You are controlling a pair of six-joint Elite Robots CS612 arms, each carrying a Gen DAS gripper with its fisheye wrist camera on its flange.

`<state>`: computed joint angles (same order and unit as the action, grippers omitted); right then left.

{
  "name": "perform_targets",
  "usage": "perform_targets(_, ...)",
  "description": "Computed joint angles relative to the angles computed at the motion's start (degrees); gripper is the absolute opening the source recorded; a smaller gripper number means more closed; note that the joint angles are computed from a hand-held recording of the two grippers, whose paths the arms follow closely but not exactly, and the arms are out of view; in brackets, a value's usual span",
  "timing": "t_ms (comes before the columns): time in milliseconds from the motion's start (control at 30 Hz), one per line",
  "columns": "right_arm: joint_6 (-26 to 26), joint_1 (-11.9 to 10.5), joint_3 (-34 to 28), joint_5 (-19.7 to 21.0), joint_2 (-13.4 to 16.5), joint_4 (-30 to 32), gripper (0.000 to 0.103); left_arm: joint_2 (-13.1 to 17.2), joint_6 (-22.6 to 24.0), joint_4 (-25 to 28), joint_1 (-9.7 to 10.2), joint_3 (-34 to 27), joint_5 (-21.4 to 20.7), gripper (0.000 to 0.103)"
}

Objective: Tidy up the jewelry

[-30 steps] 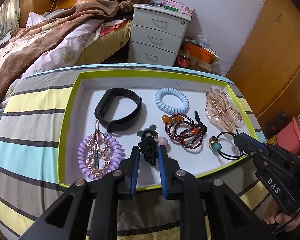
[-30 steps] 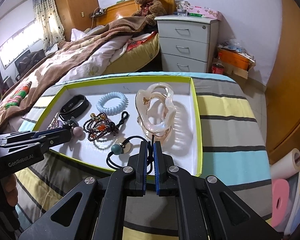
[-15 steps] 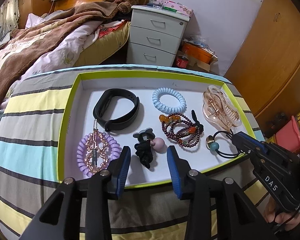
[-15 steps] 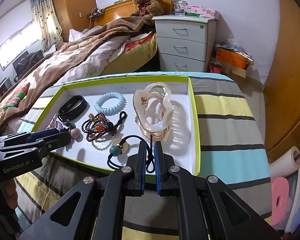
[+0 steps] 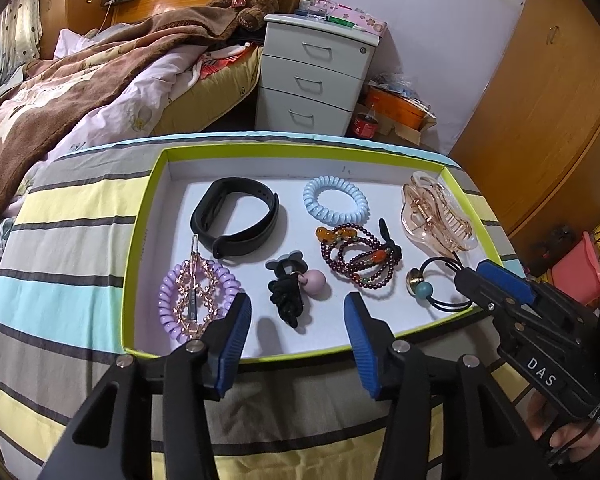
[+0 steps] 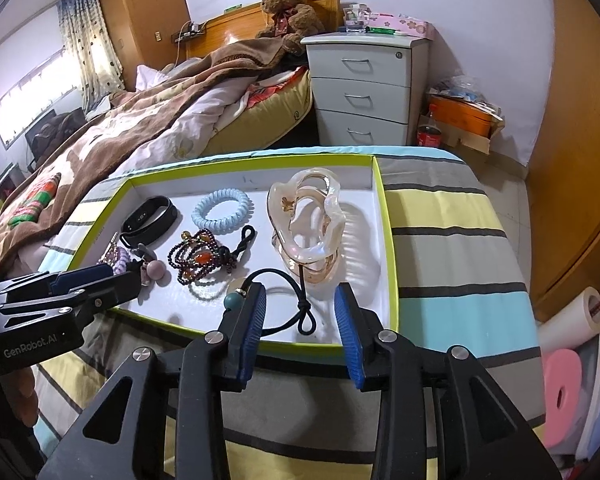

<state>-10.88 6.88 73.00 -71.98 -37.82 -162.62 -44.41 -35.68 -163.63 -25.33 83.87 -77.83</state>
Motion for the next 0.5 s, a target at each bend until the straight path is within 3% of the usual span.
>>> perform_targets(233,1.55,-0.37,1.78,1.37,-0.89,-2.18,0.037,-0.76,-0.26,-1.42,-0.53,1.18,0.97,0.054)
perform_targets(500,2.52,-0.64,5.25,2.05,-2.72,-6.72,0.037,-2.33,-0.39,-2.86,-2.19,3.69,5.95,0.054)
